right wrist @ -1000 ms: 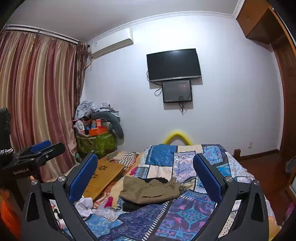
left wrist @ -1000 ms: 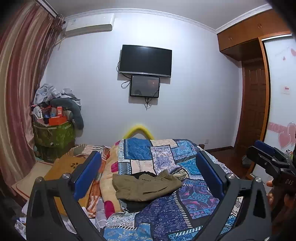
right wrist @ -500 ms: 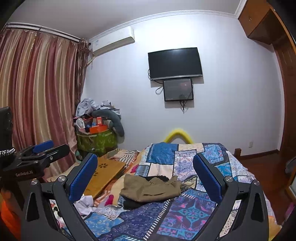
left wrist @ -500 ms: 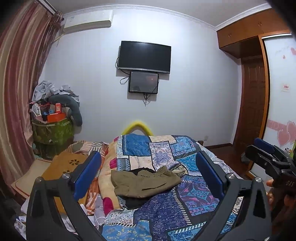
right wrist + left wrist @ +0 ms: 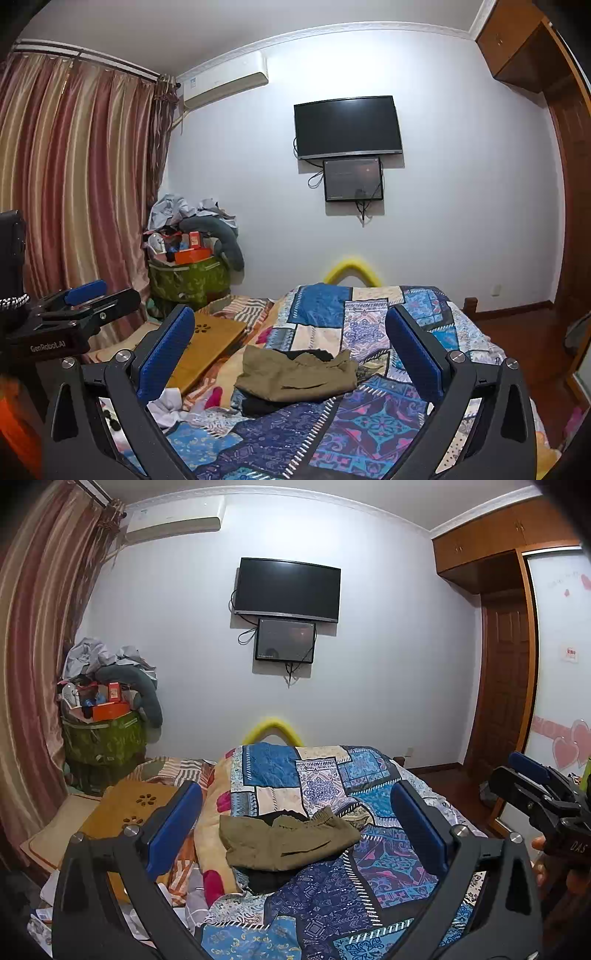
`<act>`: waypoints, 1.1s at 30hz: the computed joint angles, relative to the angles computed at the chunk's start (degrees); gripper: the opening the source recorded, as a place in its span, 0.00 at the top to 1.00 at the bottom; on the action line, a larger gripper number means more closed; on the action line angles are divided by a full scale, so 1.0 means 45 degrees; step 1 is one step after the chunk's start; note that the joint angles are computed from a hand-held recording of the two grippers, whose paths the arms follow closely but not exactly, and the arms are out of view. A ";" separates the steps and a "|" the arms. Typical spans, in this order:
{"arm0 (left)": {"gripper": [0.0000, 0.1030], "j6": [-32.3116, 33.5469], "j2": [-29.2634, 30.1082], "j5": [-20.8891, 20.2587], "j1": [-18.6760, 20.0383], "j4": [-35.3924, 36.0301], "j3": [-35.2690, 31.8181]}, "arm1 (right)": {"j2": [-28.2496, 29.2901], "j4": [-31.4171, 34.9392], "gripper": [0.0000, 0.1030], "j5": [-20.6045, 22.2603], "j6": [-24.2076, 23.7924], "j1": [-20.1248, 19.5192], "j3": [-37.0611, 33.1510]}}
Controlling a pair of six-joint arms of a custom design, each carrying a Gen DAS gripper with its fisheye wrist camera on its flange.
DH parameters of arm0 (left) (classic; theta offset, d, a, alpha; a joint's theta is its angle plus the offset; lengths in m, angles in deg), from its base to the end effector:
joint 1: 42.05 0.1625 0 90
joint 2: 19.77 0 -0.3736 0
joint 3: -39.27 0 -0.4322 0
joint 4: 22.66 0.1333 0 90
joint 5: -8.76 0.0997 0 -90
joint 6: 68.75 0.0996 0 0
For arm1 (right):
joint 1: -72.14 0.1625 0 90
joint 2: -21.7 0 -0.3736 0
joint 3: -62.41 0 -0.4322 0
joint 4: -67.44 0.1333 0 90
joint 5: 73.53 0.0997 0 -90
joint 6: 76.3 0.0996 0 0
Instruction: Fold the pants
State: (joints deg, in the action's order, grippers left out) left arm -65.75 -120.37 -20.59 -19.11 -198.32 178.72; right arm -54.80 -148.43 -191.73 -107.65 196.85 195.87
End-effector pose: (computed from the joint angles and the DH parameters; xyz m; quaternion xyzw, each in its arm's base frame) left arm -0.2565 -0.3476 0.2979 0.2905 0.7638 -0.5364 0.2110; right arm 0.3218 -0.3131 0.2249 0.3204 -0.7456 0.5544 0.1847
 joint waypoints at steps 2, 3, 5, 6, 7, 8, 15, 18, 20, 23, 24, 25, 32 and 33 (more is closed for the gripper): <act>0.00 0.0025 0.0034 -0.0003 -0.0012 -0.0049 0.0010 | 0.0004 -0.0017 0.00 -0.0033 0.0019 0.0021 -0.0012; 0.00 0.0009 0.0059 0.0006 -0.0025 -0.0064 0.0011 | -0.0004 0.0007 0.00 -0.0038 0.0051 0.0021 -0.0013; 0.00 -0.0016 0.0059 -0.0025 -0.0031 -0.0046 0.0018 | -0.0029 0.0010 0.00 -0.0004 0.0099 -0.0006 0.0008; 0.00 -0.0031 0.0063 -0.0037 -0.0029 -0.0045 0.0013 | -0.0066 0.0041 0.00 0.0006 0.0124 -0.0004 0.0018; 0.00 -0.0053 0.0067 -0.0049 -0.0027 -0.0032 0.0010 | -0.0066 0.0032 0.00 0.0021 0.0117 -0.0019 0.0017; 0.00 -0.0075 0.0075 -0.0050 -0.0025 -0.0015 0.0005 | -0.0063 0.0012 0.00 -0.0012 0.0097 -0.0002 0.0012; 0.00 0.0045 0.0035 -0.0045 -0.0114 -0.0099 0.0078 | -0.0117 -0.0010 0.00 0.0065 0.0094 -0.0062 0.0034; 0.00 0.0123 0.0048 -0.0005 -0.0176 -0.0183 0.0116 | -0.0179 0.0031 0.00 0.0092 0.0123 -0.0068 0.0060; 0.00 0.0074 0.0047 0.0002 -0.0203 -0.0141 0.0126 | -0.0159 0.0008 0.00 0.0048 0.0128 -0.0040 0.0039; 0.00 -0.0061 -0.0004 -0.0046 -0.0210 0.0023 0.0140 | -0.0149 -0.0015 0.00 0.0032 0.0173 -0.0026 0.0029; 0.00 -0.0180 -0.0076 -0.0126 -0.0189 0.0236 0.0134 | -0.0145 -0.0011 0.00 0.0024 0.0198 -0.0019 0.0028; 0.00 -0.0308 -0.0156 -0.0207 -0.0170 0.0455 0.0128 | -0.0127 -0.0023 0.00 -0.0003 0.0209 -0.0009 0.0014; 0.00 -0.0645 -0.0296 -0.0474 -0.0032 0.0957 0.0043 | -0.0053 -0.0102 0.00 -0.0043 0.0246 0.0011 -0.0015; 0.00 -0.0673 -0.0328 -0.0533 -0.0015 0.1000 0.0044 | -0.0076 -0.0088 0.00 0.0000 0.0255 -0.0012 0.0011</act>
